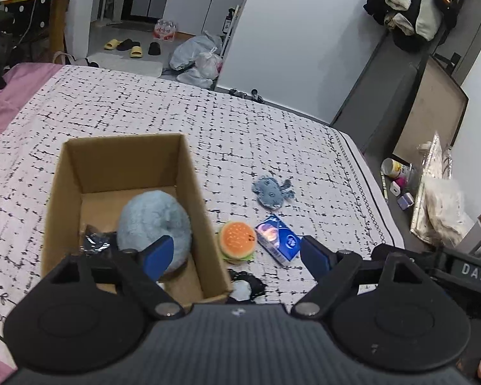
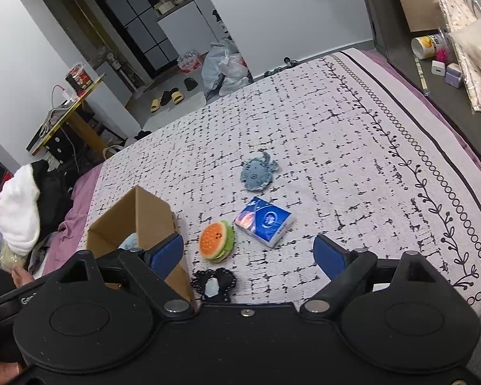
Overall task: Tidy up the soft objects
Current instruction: 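Move both tools back toward the burger plush and tissue pack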
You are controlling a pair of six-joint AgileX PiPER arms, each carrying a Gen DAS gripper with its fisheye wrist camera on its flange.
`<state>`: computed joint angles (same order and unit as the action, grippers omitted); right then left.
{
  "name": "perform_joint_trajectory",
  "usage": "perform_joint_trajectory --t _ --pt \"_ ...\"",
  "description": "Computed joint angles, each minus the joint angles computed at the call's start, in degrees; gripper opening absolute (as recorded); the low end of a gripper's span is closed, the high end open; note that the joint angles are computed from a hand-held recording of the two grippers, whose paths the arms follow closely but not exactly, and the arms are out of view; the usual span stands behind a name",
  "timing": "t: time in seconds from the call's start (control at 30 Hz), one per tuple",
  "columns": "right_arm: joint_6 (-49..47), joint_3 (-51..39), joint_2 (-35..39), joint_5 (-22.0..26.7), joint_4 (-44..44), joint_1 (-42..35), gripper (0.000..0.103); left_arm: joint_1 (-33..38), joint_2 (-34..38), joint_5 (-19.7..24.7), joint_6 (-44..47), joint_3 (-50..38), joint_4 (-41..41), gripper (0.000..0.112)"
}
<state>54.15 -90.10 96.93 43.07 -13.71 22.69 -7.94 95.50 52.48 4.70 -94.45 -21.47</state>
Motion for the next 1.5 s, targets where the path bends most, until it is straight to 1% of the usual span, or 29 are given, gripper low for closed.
perform_joint_trajectory --t 0.07,0.2,0.33,0.43,0.53,0.6,0.7,0.77,0.87,1.03,1.2,1.3,1.4,1.47,1.5 --pt "-0.3 0.8 -0.2 -0.6 0.7 -0.9 0.088 -0.6 -0.2 -0.8 -0.4 0.4 -0.2 0.085" --pt "-0.5 3.0 -0.9 -2.1 1.8 -2.6 0.088 -2.0 -1.2 -4.8 0.8 3.0 -2.0 0.085" --pt "-1.2 5.2 -1.3 -3.6 3.3 -4.3 0.088 -3.6 -0.3 -5.5 1.3 3.3 -3.5 0.085" --pt "-1.8 6.4 -1.5 -4.4 4.2 -5.3 0.088 -5.6 0.9 -6.6 0.1 3.6 -2.7 0.085" --pt "-2.6 7.7 -1.6 -5.4 5.5 -6.5 0.088 -6.4 2.3 -6.9 0.0 3.8 -3.7 0.085" --pt "-3.4 8.6 -1.7 -5.9 6.4 -7.2 0.088 -7.0 2.7 -7.8 0.0 4.7 -3.9 0.085" --pt "-4.1 9.7 -1.6 -6.7 7.8 -8.0 0.088 -8.5 3.4 -9.8 -1.7 5.8 -1.4 0.085" --pt "-4.7 10.5 -1.4 -7.3 8.7 -8.4 0.088 -9.8 3.2 -12.5 -2.1 7.1 1.1 0.085" --pt "-5.8 11.4 -1.1 -8.4 10.2 -9.1 0.088 -12.4 2.7 -15.3 -5.6 8.5 8.6 0.085" --pt "-8.2 12.4 -0.2 -10.5 13.2 -10.3 0.088 -14.1 1.9 -16.4 -9.4 10.0 14.4 0.085" --pt "-11.4 13.1 0.9 -12.4 17.0 -11.7 0.088 -14.4 1.2 -17.3 -11.2 10.8 13.4 0.085" --pt "-14.8 12.8 2.1 -13.6 19.9 -12.6 0.088 -15.5 0.8 -18.3 -14.1 11.4 15.4 0.085" --pt "-19.3 11.9 4.0 -14.8 23.6 -13.6 0.088 -17.9 0.3 -19.4 -21.2 12.7 23.7 0.085" --pt "-22.9 11.2 5.5 -15.5 25.9 -14.4 0.087 -18.6 0.1 -20.2 -23.3 13.9 25.9 0.085" --pt "-24.5 10.7 6.1 -15.7 26.8 -14.6 0.087 -19.3 -0.1 -20.9 -25.5 14.7 28.4 0.085"
